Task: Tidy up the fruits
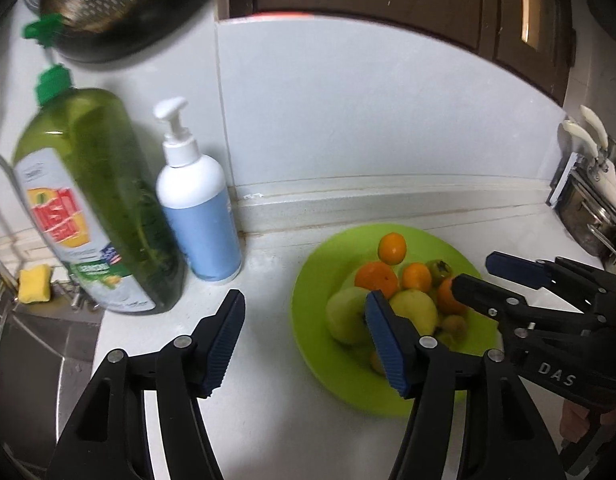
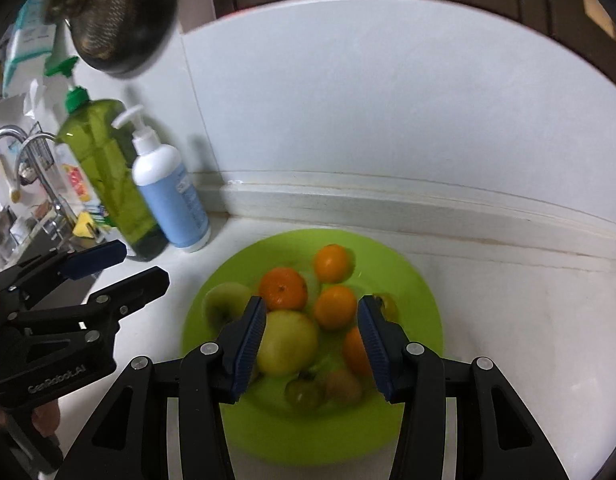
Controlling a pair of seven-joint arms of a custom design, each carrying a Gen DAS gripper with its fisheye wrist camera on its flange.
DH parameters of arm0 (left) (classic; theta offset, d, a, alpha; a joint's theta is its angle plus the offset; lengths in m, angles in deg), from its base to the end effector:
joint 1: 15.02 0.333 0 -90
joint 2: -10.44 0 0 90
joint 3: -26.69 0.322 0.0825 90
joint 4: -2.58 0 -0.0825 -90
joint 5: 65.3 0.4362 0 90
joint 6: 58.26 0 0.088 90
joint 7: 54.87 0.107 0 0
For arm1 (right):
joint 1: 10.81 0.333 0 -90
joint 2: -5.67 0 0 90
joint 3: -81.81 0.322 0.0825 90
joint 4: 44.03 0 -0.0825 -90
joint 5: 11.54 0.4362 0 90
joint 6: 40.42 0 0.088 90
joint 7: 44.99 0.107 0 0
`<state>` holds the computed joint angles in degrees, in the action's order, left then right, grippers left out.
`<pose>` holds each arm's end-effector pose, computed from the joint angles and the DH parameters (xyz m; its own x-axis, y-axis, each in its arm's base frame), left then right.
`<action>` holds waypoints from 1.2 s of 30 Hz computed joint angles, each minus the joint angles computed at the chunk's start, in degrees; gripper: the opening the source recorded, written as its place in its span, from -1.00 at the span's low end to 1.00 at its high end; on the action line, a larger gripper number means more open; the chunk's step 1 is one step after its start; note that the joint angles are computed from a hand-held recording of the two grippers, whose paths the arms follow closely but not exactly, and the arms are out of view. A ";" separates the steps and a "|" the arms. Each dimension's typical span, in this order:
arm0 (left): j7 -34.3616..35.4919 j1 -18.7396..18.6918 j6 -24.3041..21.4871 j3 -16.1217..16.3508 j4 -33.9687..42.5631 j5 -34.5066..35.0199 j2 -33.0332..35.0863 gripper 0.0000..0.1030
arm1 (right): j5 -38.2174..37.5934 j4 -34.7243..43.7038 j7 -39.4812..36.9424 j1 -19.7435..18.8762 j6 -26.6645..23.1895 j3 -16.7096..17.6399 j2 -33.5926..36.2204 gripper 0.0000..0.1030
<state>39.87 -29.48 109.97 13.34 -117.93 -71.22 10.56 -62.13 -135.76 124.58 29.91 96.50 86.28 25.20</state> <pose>0.5681 -0.2920 0.4961 -0.4691 -0.8827 0.0283 -0.6046 0.2977 -0.7388 0.5373 0.5213 0.4728 -0.0522 -0.9962 -0.0692 -0.6800 0.0863 -0.7281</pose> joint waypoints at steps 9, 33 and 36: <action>6.74 -2.22 4.95 1.55 -12.80 -7.98 -13.55 0.55 | -7.46 -2.48 10.03 5.13 -11.02 2.81 -5.13 0.08; 1.39 -4.64 1.81 -1.87 -42.45 -12.13 -55.06 1.00 | -14.13 -4.05 23.26 17.81 -40.40 12.92 -9.77 0.70; -1.34 -5.09 -0.04 -2.72 -45.05 -10.95 -60.35 1.00 | -14.02 -4.39 24.22 19.03 -42.69 13.91 -10.19 0.72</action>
<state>38.53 -34.57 109.93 10.62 -162.98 -82.17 -49.80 -76.16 -140.14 148.80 48.93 53.81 100.19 15.01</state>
